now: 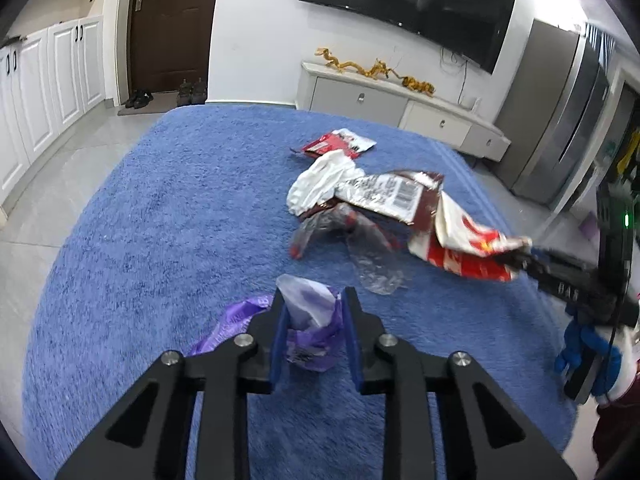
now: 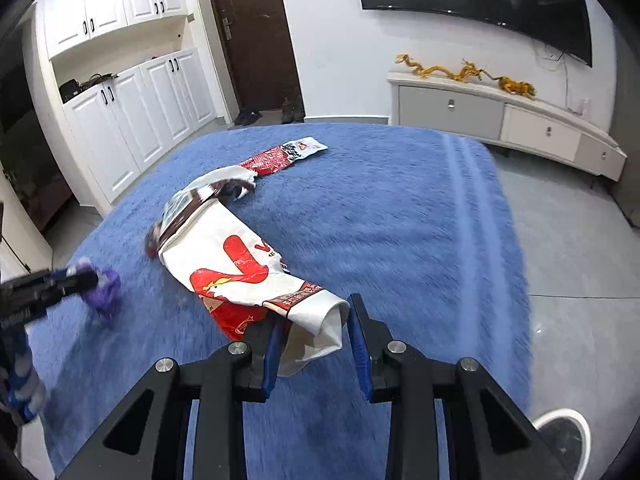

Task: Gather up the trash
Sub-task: 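Grasp a purple bag with the left tool while the right tool grasps a red-white wrapper, then carry both items over the bin and open both tools to drop them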

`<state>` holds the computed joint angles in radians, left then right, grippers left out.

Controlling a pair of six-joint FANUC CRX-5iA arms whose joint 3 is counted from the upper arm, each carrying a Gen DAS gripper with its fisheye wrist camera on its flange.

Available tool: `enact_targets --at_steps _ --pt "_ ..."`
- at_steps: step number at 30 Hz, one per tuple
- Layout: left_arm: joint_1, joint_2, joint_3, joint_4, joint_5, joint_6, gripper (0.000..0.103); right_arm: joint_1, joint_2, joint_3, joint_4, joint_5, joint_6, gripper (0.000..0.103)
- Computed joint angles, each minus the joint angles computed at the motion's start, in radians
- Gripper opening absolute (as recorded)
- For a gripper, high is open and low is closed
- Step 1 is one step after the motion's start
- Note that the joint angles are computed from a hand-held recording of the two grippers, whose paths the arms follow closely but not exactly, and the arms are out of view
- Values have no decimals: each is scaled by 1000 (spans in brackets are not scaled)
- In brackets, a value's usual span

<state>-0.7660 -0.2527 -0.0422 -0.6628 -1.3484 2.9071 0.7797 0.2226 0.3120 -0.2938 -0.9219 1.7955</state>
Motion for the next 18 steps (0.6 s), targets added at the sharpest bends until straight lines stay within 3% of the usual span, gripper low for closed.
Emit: enact_targets --at_steps 6,10,14,18 --pt "-67 -33 22 -41 -5 58 23 -38 -128 -120 -10 44 -9 29" --pt "-104 -9 78 -65 -13 39 23 -79 -195 -175 -33 71 -12 29" --pt "-109 68 170 -58 16 -38 23 -127 -248 -225 -43 107 -22 29" --pt "-69 162 264 12 109 -161 23 -189 -286 -280 -17 138 -55 29"
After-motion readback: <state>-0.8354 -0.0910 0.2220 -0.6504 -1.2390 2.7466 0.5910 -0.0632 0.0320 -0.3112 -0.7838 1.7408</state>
